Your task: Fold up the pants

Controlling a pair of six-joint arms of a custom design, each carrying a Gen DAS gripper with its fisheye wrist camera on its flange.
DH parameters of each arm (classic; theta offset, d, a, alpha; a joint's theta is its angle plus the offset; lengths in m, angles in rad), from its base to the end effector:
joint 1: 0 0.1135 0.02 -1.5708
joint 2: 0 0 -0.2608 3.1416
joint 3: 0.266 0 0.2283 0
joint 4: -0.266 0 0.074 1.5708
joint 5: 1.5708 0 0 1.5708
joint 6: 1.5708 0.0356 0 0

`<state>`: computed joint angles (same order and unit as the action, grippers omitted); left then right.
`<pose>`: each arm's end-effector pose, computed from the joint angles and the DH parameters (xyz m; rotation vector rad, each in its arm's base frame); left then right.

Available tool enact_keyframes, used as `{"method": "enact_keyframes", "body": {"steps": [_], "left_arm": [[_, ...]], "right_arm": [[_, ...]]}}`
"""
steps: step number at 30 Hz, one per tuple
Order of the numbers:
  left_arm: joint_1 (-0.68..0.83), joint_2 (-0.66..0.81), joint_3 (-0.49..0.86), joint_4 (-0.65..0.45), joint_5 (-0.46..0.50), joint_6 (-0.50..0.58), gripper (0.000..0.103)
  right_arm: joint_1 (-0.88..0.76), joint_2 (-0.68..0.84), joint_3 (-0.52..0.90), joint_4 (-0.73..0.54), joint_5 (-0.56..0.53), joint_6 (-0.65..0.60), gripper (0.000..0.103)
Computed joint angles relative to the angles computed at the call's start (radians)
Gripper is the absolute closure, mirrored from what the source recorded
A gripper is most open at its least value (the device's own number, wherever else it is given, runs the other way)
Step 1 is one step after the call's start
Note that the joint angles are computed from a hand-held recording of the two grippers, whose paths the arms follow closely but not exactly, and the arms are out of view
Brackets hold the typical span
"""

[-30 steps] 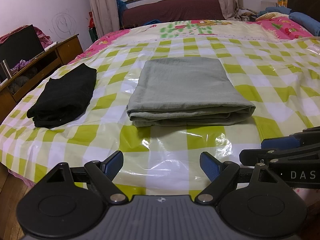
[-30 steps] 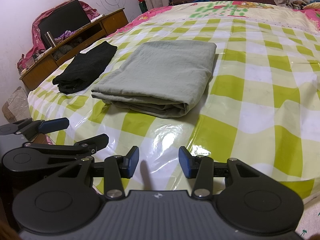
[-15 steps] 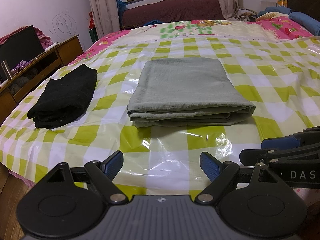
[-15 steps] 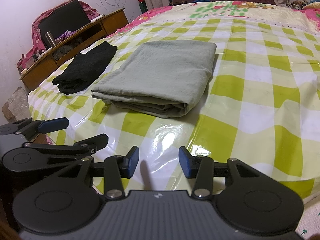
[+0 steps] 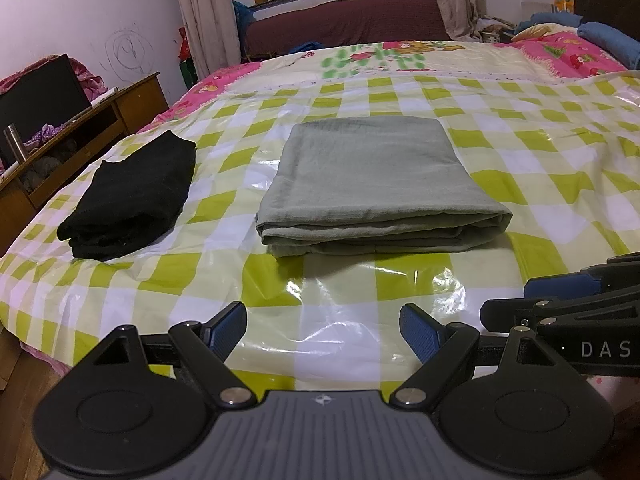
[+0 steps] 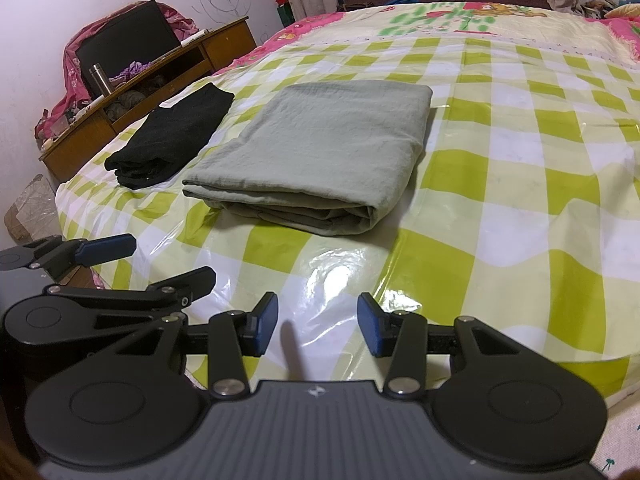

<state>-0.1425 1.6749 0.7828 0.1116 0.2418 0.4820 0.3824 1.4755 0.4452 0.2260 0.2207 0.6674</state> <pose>0.3049 -0.0524 0.1627 0.8256 2.1742 -0.1145 0.2213 0.0806 0.1368 0.4399 2.3230 0.2507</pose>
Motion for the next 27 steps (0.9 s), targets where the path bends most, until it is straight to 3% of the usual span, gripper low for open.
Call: {"method": "enact_keyframes", "body": {"steps": [27], "left_arm": [[-0.004, -0.004, -0.009, 0.008, -0.004, -0.002, 0.007]], "right_arm": [[0.000, 0.001, -0.001, 0.002, 0.000, 0.000, 0.058]]}}
